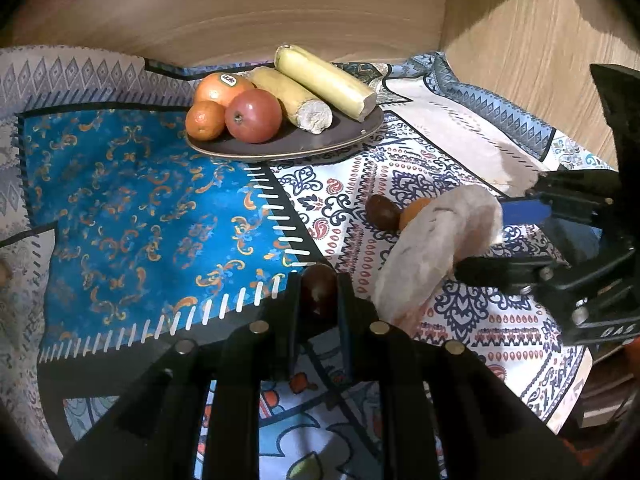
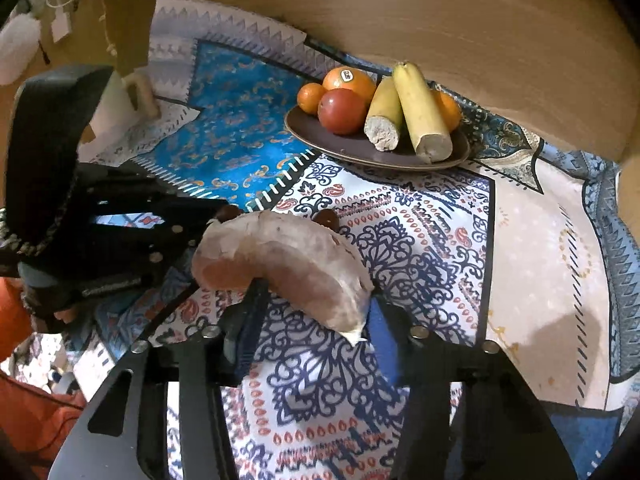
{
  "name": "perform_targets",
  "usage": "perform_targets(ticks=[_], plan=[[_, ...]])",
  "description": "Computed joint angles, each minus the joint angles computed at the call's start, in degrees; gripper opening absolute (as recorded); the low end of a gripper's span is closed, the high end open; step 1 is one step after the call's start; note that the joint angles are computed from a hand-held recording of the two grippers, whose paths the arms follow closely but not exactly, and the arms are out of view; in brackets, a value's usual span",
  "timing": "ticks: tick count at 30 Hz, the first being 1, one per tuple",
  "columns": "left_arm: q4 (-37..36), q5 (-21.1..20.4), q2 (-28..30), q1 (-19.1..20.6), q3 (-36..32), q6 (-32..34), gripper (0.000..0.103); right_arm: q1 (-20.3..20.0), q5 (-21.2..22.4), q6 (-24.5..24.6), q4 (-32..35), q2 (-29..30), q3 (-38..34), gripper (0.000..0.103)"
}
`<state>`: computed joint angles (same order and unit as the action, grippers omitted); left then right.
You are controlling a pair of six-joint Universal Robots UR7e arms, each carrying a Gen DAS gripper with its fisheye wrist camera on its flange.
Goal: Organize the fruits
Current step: 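Grasp a dark date with the left tool while the right tool holds the pomelo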
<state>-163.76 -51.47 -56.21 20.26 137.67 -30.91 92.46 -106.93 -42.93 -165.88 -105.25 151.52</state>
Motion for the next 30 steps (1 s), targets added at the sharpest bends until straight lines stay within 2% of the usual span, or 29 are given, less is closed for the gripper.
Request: perform_targets(ticks=[3, 6, 14, 17, 19, 22, 26, 30], plan=[[-0.31, 0.22, 0.14, -0.06, 0.12, 0.09, 0.016, -1.57, 2.90, -0.39, 5.25, -3.91, -0.29, 0.034], [-0.41, 0.36, 0.10, -0.16, 0.30, -0.10, 0.016, -1.14, 4.16, -0.26, 5.48, -4.46, -0.12, 0.034], [-0.54, 0.43, -0.35, -0.48, 0.89, -1.24, 0.016, 0.59, 6.29, 3.57, 2.71, 0.15, -1.54, 0.036], [-0.47, 0.53, -0.42, -0.65, 1.00, -1.48, 0.016, 0.18, 7.84, 6.11, 5.27, 2.77, -3.10, 0.036], [-0.57, 0.59, -0.37, -0.72, 1.03, -1.55, 0.016, 0.99, 6.91, 7.24, 5.02, 5.15, -3.31, 0.036], [-0.67, 0.64, -0.26, -0.72, 1.08, -1.54, 0.016, 2.38, 4.76, 8.34, 0.45, 8.93, -2.91, 0.036], [-1.14, 0.44, -0.38, -0.56, 1.16, -1.20, 0.016, 1.74, 5.95, 11.28, 0.90, 9.77, -4.11, 0.035], [-0.64, 0.55, -1.42, -0.92, 1.65, -2.29, 0.016, 3.56, 3.20, 13.13, -1.14, 12.44, -5.03, 0.035]])
